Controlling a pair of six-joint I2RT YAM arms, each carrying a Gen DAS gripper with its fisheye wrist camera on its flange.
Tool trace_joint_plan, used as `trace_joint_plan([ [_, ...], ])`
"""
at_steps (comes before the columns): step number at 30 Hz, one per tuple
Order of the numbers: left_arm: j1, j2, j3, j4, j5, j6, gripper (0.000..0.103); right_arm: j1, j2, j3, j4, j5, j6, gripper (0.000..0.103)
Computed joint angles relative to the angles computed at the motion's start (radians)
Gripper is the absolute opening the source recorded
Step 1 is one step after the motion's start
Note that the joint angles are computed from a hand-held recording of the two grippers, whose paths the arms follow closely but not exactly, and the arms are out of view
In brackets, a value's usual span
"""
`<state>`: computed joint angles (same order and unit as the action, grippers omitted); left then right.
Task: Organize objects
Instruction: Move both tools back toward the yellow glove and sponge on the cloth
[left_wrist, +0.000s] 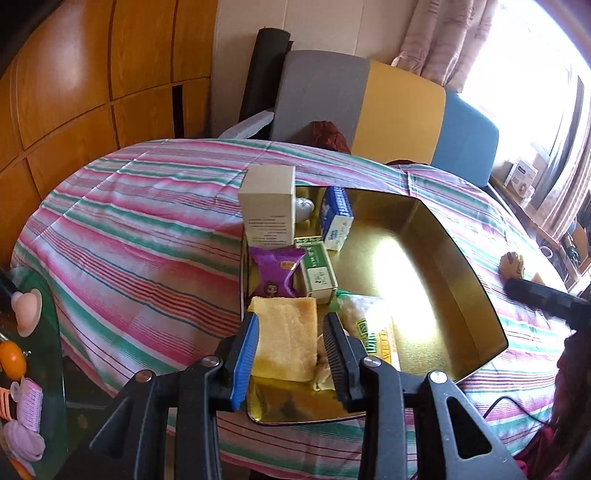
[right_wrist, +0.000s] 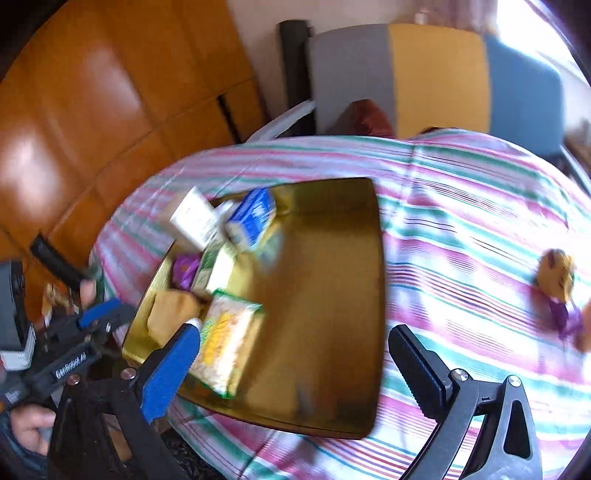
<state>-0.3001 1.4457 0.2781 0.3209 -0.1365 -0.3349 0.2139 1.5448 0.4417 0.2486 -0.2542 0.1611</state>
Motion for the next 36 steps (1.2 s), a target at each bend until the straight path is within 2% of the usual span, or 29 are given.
trace_joint_plan([
  [3, -0.035, -0.018, 0.007, -0.019, -0.020, -0.002, 0.036, -0.147, -0.024, -0.007, -0.033, -0.064, -0.030, 0.103],
  [10, -0.131, -0.013, 0.052, -0.076, -0.078, -0.016, 0.036, -0.464, -0.005, 0.045, -0.114, -0.087, -0.207, 0.103],
  [13, -0.185, 0.002, 0.083, -0.103, -0.106, -0.026, 0.036, -0.601, 0.054, 0.077, -0.086, -0.100, -0.273, 0.103],
  [16, -0.235, 0.030, 0.127, -0.135, -0.132, -0.034, 0.036, -0.717, 0.135, 0.091, -0.006, -0.106, -0.292, 0.103],
  [18, -0.265, 0.052, 0.161, -0.158, -0.145, -0.034, 0.036, -0.798, 0.203, 0.102, 0.052, -0.123, -0.266, 0.103],
  [20, -0.303, 0.078, 0.198, -0.178, -0.164, -0.037, 0.036, -0.848, 0.257, 0.152, 0.018, -0.117, -0.207, 0.103],
  [26, -0.403, 0.186, 0.326, -0.206, -0.166, -0.037, 0.036, -0.953, 0.244, 0.146, 0.100, -0.193, -0.092, 0.103],
  [36, -0.515, 0.380, 0.592, -0.277, -0.085, -0.008, 0.036, -1.106, 0.295, 0.186, 0.095, -0.295, 0.090, 0.103],
])
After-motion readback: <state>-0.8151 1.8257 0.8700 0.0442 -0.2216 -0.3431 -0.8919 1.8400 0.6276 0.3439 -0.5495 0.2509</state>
